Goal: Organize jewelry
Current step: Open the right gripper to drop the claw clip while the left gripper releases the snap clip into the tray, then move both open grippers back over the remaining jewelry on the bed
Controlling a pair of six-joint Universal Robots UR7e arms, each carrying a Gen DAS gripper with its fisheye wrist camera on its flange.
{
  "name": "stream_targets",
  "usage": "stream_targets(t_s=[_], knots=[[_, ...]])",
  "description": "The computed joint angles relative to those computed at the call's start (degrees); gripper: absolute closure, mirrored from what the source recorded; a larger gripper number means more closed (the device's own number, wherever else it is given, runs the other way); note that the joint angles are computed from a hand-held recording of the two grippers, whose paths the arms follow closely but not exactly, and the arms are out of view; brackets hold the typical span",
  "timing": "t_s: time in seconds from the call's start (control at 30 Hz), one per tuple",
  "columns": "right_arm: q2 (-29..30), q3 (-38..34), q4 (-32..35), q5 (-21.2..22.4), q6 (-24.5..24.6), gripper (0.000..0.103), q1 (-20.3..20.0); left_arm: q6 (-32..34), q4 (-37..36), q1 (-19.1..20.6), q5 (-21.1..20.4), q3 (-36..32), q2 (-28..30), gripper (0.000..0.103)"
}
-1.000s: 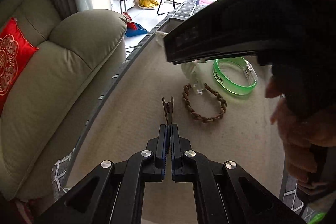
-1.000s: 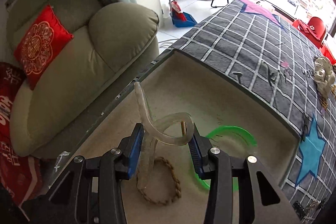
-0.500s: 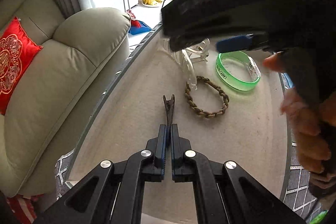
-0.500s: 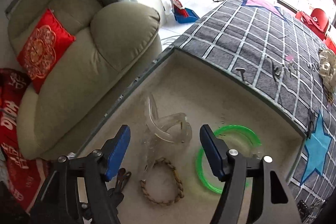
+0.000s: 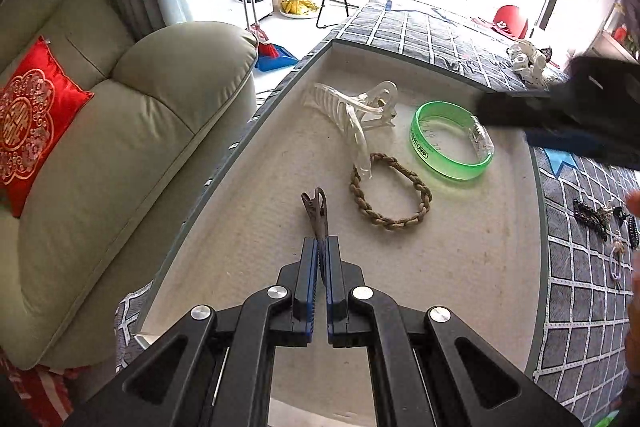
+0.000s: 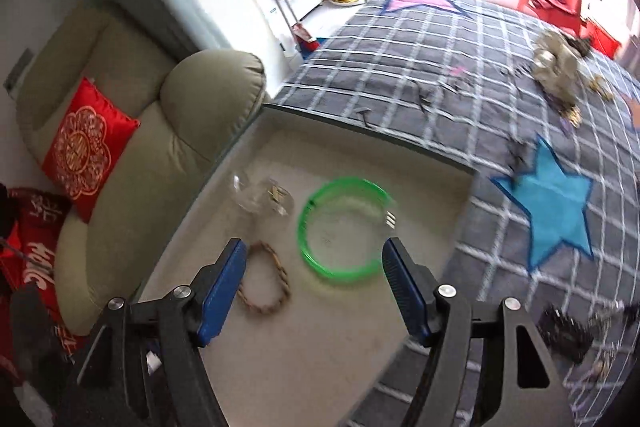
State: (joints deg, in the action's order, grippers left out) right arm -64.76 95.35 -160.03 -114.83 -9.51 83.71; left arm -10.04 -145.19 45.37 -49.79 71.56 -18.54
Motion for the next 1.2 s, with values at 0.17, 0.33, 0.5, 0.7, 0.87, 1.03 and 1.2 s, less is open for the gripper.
stream_targets(t_s=[0.17,0.33,0.5,0.7,0.87,1.03,1.2], knots=[[-4.8,5.5,-2.5,1.5,1.0,0.029,-1.6,0.1,-0.3,-0.3,0.3,-0.1,0.0,0.098],[-9.4,10.8,-5.2,3.0,1.7,0.029,-3.4,0.4,-0.4,-0.5,-0.5,-0.1,-0.1,0.098],[-13.1,15.1,-7.0,3.8,2.3,0.029,-5.2,1.0,-0.1,-0.5,-1.8,-0.4,0.2,0.098],[-17.0,19.5,-9.3,4.5,2.3,0.029,-6.8,0.7,-1.1,-0.7,-3.0,0.1,0.0,0.000],[-19.5,22.3,-11.1,4.6,1.9,0.029,-7.8,2.1,-6.1,-1.3,-2.3,1.6,-0.4,0.000],[-22.1,24.8,-12.2,4.8,1.7,0.029,-9.3,2.3,-6.6,-2.3,-0.2,2.3,-0.5,0.000],[-25.3,28.1,-13.7,3.8,1.0,0.023,-11.0,2.6,-7.0,-3.8,1.8,3.8,-1.1,0.000]])
